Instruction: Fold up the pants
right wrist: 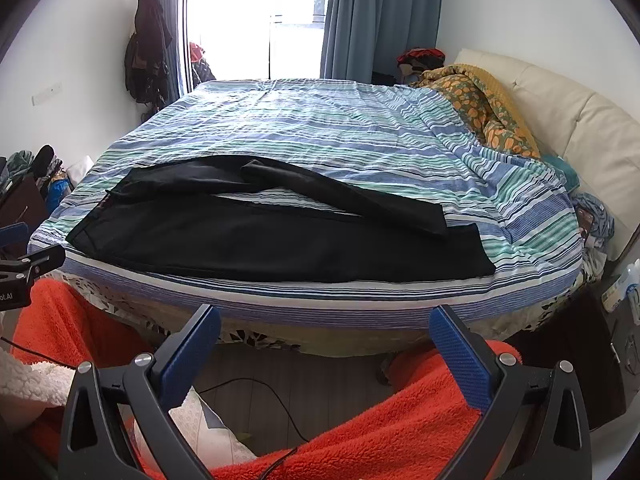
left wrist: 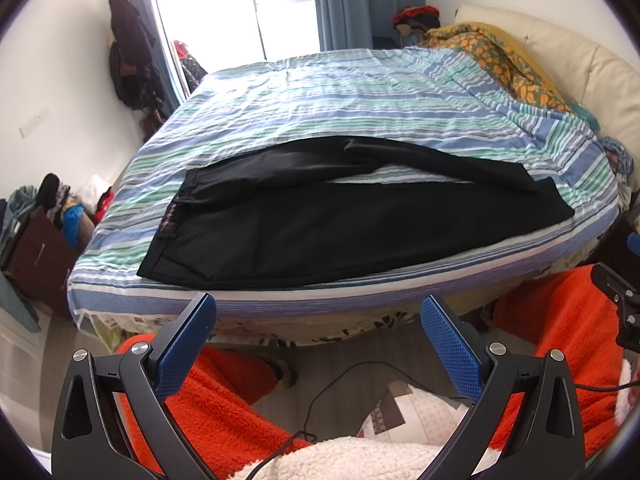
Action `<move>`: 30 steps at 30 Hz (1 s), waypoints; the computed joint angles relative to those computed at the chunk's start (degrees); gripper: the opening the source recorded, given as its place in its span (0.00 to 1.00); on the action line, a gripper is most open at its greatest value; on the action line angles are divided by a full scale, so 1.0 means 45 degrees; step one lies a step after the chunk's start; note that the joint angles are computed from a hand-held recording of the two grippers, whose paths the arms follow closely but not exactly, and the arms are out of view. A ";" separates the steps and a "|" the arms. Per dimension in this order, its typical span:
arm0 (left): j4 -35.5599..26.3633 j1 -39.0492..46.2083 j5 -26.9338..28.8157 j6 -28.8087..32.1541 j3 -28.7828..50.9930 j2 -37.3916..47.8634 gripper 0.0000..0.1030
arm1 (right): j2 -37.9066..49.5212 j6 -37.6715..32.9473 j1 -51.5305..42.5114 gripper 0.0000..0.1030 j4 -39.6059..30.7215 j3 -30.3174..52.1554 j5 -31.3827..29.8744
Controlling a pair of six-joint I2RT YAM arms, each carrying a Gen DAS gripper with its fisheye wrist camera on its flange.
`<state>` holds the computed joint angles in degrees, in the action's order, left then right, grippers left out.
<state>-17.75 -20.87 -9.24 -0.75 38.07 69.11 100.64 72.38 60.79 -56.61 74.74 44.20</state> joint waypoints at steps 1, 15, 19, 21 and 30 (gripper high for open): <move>0.0004 0.0020 0.0011 0.0011 -0.0006 -0.0002 0.99 | 0.0022 -0.0027 0.0010 1.00 0.0000 0.0026 0.0008; 0.0056 -0.0205 -0.0134 0.0034 0.0014 0.0121 0.99 | -0.0003 -0.0733 0.0010 1.00 0.0586 -0.0081 -0.0163; 0.0044 -0.0175 -0.0121 0.0060 0.0008 0.0109 0.99 | 0.0073 -0.0946 0.0015 1.00 0.0706 -0.0004 -0.0214; 0.0062 -0.0169 -0.0111 0.0076 0.0001 0.0108 0.99 | 0.0067 -0.1043 -0.0003 1.00 0.0729 0.0025 -0.0240; 0.0226 -0.0171 0.0209 0.0272 -0.0062 -0.0133 0.99 | 0.0029 -0.1279 0.0014 1.00 0.0956 -0.0064 -0.0306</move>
